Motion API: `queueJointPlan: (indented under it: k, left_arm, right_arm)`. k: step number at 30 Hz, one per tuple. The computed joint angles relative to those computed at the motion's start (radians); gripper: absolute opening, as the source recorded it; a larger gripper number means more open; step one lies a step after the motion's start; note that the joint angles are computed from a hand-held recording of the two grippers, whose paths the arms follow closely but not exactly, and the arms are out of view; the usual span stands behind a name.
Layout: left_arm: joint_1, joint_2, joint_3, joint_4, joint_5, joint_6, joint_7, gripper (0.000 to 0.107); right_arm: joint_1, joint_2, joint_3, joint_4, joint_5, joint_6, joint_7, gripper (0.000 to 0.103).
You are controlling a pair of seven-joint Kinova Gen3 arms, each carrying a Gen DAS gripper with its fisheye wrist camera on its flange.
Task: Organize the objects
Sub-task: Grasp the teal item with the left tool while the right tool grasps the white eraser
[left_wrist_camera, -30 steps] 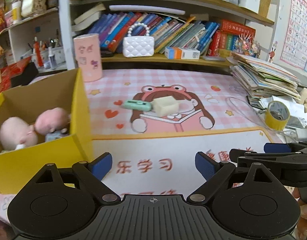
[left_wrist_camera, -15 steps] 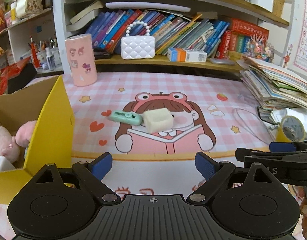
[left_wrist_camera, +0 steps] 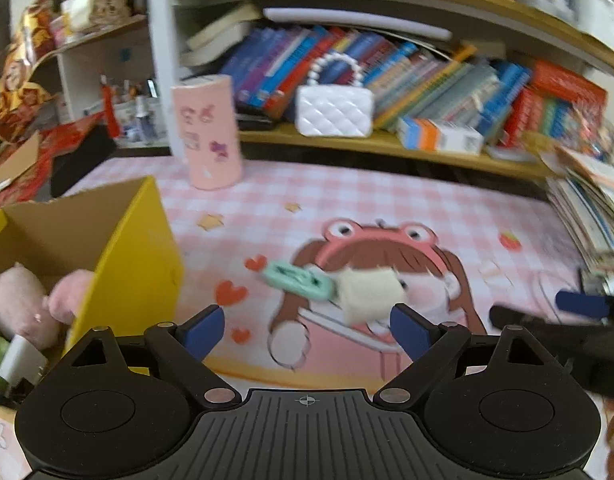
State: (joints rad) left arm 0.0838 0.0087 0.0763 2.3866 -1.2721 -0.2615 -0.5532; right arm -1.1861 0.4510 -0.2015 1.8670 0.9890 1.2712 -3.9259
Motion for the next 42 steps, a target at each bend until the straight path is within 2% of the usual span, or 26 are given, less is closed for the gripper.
queueJointPlan:
  k: [5,8,11,13,16,18,19,20,21,23,28,31,33,35,36,42]
  left_arm:
    - [0.007,0.005,0.009,-0.033,0.118,0.063,-0.075,0.092]
    - [0.008,0.01,0.02,-0.051,0.176,0.105,-0.119,0.092]
    - [0.004,0.009,0.028,-0.061,0.255,0.128,-0.194,0.092]
    - [0.0,0.005,0.032,-0.068,0.292,0.141,-0.229,0.092]
    - [0.005,0.001,0.031,-0.075,0.375,0.156,-0.31,0.092]
    - [0.012,0.003,0.03,-0.08,0.416,0.165,-0.347,0.092]
    - [0.006,0.007,0.039,-0.083,0.412,0.169,-0.341,0.092]
    - [-0.006,0.01,0.052,-0.086,0.391,0.169,-0.318,0.092]
    - [-0.011,0.014,0.06,-0.087,0.372,0.168,-0.298,0.092]
    - [-0.023,0.023,0.081,-0.089,0.368,0.165,-0.293,0.092]
    - [-0.076,0.052,0.165,-0.097,0.318,0.142,-0.238,0.092]
    - [-0.023,0.083,0.129,-0.097,0.414,0.12,-0.344,0.092]
    - [-0.011,0.117,0.13,-0.101,0.487,0.107,-0.42,0.092]
    - [-0.02,0.158,0.144,-0.105,0.515,0.088,-0.457,0.092]
    - [-0.03,0.18,0.156,-0.106,0.523,0.076,-0.474,0.092]
    - [0.011,0.279,0.11,-0.121,0.684,0.002,-0.65,0.091]
  right_arm:
    - [0.063,0.023,0.018,0.027,0.117,-0.154,0.05,0.071]
    - [0.13,0.046,-0.003,0.031,0.207,-0.239,0.048,0.079]
    - [0.1,0.064,0.085,0.065,0.329,-0.36,-0.025,0.083]
    - [0.124,0.09,0.086,0.059,0.384,-0.395,-0.041,0.084]
    - [0.17,0.126,0.056,0.011,0.373,-0.393,0.016,0.083]
    - [0.165,0.134,0.074,0.002,0.365,-0.404,0.026,0.079]
    - [0.16,0.139,0.08,-0.001,0.365,-0.396,0.035,0.073]
    - [0.152,0.143,0.088,-0.004,0.361,-0.386,0.056,0.055]
    - [0.155,0.137,0.087,0.005,0.374,-0.393,0.06,0.05]
    - [0.156,0.119,0.085,0.027,0.373,-0.397,0.051,0.046]
    - [0.123,0.066,0.061,0.054,0.235,-0.287,0.061,0.045]
    - [0.09,0.018,0.042,0.09,0.167,-0.223,0.037,0.045]
    - [0.067,-0.007,0.023,0.106,0.127,-0.176,0.021,0.045]
    - [0.048,-0.025,0.003,0.115,0.097,-0.14,0.009,0.045]
    - [0.043,-0.032,-0.005,0.12,0.087,-0.132,0.004,0.045]
    - [0.032,-0.06,-0.036,0.132,0.063,-0.14,-0.046,0.045]
